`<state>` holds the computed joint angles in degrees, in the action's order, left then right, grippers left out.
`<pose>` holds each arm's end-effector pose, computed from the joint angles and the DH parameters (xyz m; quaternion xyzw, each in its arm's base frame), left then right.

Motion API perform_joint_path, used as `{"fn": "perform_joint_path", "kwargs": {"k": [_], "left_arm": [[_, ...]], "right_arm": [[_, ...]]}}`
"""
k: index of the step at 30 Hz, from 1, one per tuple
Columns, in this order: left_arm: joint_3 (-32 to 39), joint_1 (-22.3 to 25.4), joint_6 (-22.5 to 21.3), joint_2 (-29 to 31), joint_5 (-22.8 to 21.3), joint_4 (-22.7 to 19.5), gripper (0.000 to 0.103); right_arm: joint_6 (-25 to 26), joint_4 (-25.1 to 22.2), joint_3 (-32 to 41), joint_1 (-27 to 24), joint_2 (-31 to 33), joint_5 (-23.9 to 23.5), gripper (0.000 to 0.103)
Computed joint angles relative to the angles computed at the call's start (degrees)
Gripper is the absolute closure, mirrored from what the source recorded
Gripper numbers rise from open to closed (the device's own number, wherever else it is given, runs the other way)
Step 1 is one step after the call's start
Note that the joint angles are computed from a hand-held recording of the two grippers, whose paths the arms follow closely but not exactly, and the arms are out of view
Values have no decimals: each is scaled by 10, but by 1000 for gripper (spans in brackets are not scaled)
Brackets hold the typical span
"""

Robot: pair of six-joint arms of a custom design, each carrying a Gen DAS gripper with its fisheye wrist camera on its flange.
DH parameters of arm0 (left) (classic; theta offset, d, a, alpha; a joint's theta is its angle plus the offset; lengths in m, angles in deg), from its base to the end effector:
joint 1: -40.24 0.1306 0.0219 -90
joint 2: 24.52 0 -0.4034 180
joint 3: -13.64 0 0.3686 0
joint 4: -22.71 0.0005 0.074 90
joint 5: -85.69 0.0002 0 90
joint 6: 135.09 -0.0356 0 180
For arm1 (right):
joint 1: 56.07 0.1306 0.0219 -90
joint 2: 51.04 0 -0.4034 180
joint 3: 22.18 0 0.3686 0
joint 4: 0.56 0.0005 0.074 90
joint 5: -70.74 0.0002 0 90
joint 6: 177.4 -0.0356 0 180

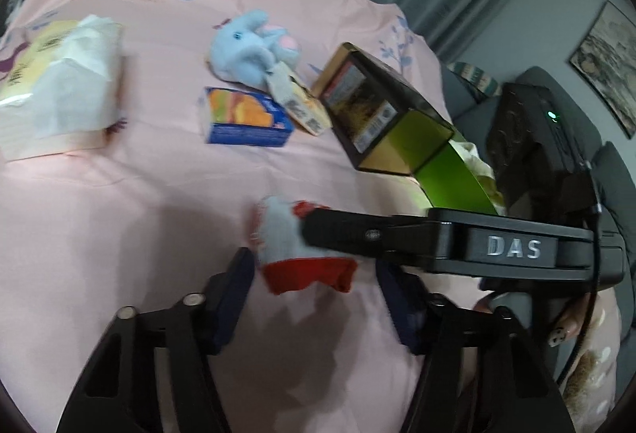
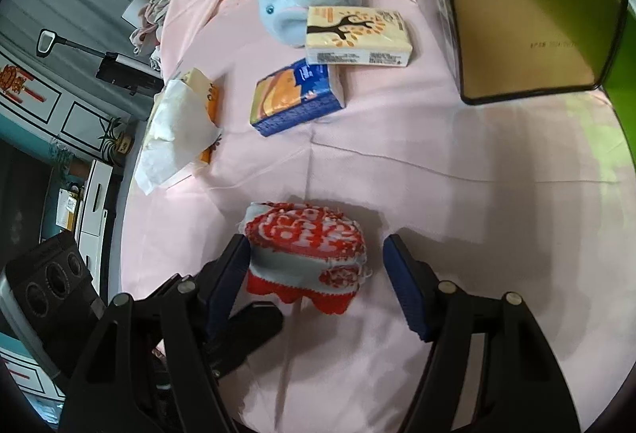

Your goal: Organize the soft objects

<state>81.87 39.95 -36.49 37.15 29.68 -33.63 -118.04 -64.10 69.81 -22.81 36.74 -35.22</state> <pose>0.2632 -0.0217 0.4486 0.0352 0.9029 -0.2991 0.3065 0.3536 0.2430 0.4676 -0.0585 0.9540 0.2522 0.1514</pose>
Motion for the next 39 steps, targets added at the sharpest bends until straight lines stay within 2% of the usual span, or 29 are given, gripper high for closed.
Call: {"fn": "perform_joint_path", "kwargs": {"k": [3,4,7,9,17,21,28,30,32,39], "left_arm": [[-2,-27,-6,-1,-50,4,56],[-3,-29,-8,-1,-54,5,58],[-8,-29,-5,-11,-47,17,58],[-5,-37,-10,-16,-63,16,58],[10,-40,-3,-40,-81,19,58],[25,-39,19,-49,-73,24,58],[56,-95,27,-60,-144,27,58],[61,-122,34,-65,-188,32,58],[69,-141,41,-66,-213,30,58],[100,-190,48,-61,-256,36,58]], "right_arm": [[4,6,-4,1,0,0,36],[8,6,-4,2,0,3,38],[12,4,-2,8,0,1,45],[16,7,-1,11,-4,8,46],[26,24,8,25,-23,24,48],[29,33,17,31,-37,31,48],[43,40,28,31,-62,48,48],[44,41,30,31,-67,45,48],[45,43,31,31,-72,47,48],[57,60,27,21,-106,56,47]]}}
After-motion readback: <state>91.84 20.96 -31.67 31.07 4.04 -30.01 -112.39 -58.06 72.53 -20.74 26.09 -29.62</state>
